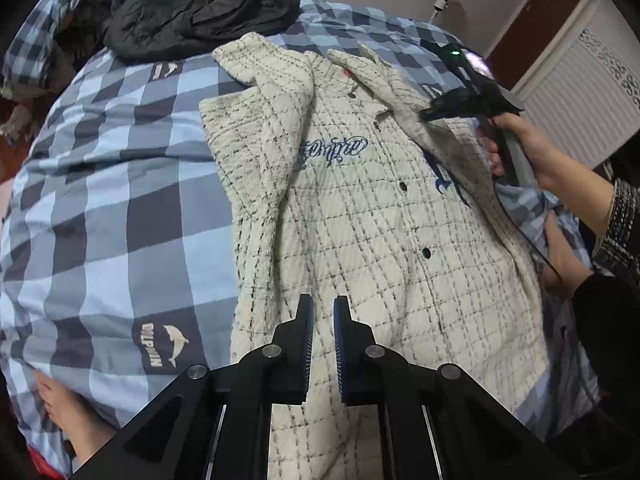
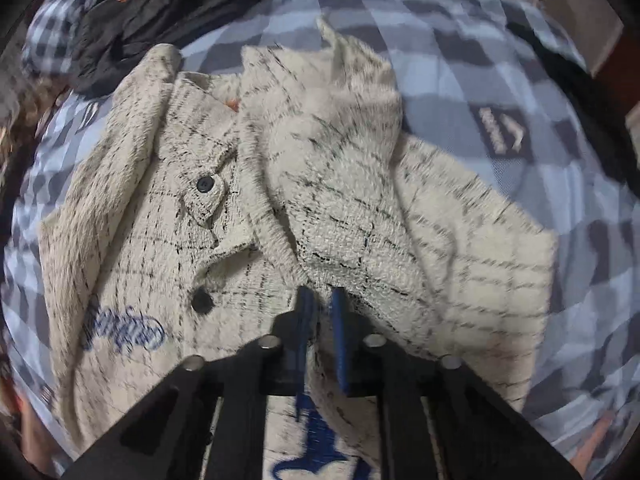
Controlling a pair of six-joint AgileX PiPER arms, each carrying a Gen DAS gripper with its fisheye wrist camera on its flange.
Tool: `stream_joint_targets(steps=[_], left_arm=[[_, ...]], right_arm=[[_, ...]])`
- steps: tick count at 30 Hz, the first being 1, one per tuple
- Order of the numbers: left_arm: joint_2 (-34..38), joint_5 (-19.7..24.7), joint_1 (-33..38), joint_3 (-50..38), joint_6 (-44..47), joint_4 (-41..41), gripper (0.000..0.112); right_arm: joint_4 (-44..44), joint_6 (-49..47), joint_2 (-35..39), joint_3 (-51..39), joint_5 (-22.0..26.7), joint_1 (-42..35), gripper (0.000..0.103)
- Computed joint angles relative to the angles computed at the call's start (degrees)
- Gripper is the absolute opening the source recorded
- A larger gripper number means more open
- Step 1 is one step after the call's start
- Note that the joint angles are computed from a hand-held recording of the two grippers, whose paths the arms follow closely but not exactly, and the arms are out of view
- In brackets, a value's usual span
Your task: Fold small clothes
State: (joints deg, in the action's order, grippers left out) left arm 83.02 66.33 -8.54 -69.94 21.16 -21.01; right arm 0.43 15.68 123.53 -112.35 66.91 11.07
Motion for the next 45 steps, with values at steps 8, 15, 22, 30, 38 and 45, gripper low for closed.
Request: stream_joint_targets(steps=[8,15,22,30,38,45], left_arm=[[1.59,-0.51,0.21,-0.41,-3.42,1.93,0.008],[1.92,0.35,1.47,0.17,-1.23,-5.17,0.008],[1.79,0.04,-0.92,-0.26,-2.61,-2.67,0.008],[0.76,0.65,0.29,0.58,0.08,-1.35,0.008],[0.51,1.61,2.27,0.39,0.87,-3.02,0.008],[2.91,1.15,-0.39,-0.34,-3.7,0.62,0.008]], right_arm=[[7.35,-6.83,-18.42,15.48,-3.52,-11.13,0.0],[11.16,-3.89,-13.74,16.97,-8.19,-4.93,0.074],[-2.54,1.83,-2.24,5.25,-5.85,7.77,0.074],[0.19,-1.13,1.06,0.28,-1.11,4.58,0.003],[16.5,-15.41,-20.81,16.88,-5.45,-18.06,0.002],[30.45,-24.86,-24.1,27.46,2.42,-46.45,0.005]])
